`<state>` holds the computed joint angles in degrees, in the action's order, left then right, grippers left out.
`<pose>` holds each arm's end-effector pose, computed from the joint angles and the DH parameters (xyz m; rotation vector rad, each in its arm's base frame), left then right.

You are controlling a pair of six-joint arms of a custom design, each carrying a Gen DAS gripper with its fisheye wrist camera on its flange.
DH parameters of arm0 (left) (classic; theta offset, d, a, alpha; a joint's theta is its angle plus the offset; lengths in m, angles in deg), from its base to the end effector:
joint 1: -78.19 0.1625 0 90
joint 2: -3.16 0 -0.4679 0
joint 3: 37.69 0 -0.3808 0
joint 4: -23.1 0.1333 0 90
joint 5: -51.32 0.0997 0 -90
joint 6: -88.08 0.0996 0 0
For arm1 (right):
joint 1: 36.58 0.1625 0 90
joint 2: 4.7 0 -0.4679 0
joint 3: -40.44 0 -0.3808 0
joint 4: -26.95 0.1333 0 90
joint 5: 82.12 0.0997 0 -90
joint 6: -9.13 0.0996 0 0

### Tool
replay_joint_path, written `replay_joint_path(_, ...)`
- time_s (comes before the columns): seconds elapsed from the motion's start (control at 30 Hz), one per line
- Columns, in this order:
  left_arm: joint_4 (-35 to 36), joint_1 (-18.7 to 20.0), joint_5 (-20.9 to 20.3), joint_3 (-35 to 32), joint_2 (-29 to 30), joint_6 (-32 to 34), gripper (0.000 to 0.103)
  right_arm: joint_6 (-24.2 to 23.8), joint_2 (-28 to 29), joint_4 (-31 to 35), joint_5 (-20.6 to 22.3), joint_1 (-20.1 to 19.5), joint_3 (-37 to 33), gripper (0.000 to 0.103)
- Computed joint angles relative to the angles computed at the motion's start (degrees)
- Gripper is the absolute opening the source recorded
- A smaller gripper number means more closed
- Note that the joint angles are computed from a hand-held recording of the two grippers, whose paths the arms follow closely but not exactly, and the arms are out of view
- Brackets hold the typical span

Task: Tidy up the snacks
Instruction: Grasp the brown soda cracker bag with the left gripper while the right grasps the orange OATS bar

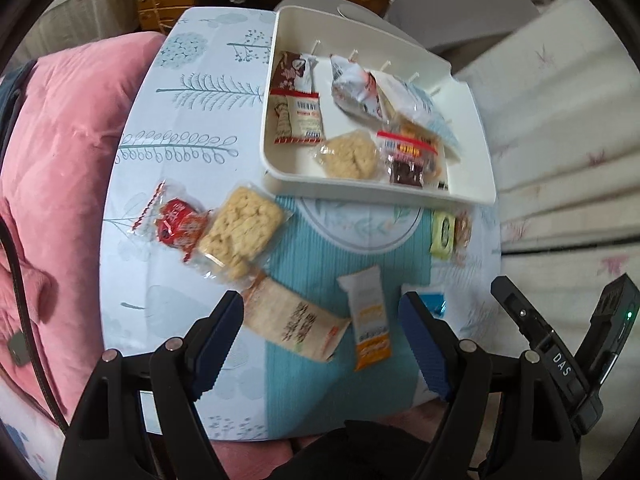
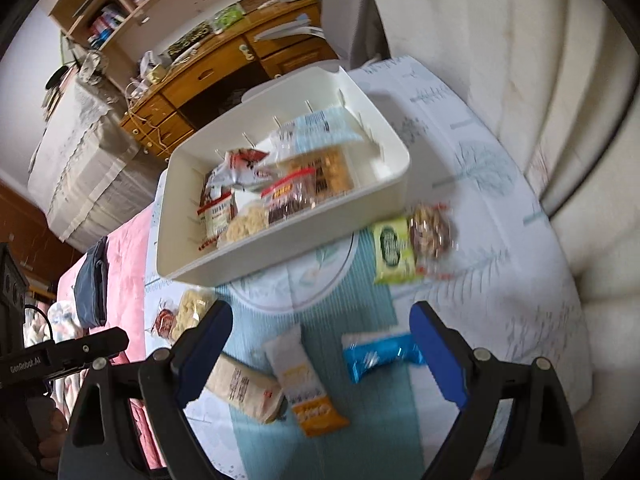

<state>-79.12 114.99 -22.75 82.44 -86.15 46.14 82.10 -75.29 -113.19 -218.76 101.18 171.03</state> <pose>-0.2213 -0.3662 0.3127 0.3285 2.6976 0.0196 0.3611 -0.2456 0.1896 -0.4501 -2.4341 0.8213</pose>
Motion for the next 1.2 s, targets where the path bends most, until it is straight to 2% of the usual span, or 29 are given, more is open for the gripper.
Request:
replay_joint_path(0.33,5.06,-0.09,0.74,1.09,-2.71,10.49,0.079,15.77,6.12,5.37,0.27,6.38,-1.73,0.091)
replay_joint_path(0.63,6.08,-0.42,1.37,3.01,-1.98,20.97,0.079,25.21,10.51,11.34,1.01,9.81,-3.07,0.091)
replay_joint_path(0.9,4.36,0.01,3.47,6.47,0.26,31.27,0.079,28.50,14.41,15.27,2.85,10.65,-3.96,0.091)
replay_joint_path(1.2,0.99,-0.39,5.21,9.72,3.33,42.90,0.079,25.43,18.43,13.00,4.19,10.20,-3.63,0.085)
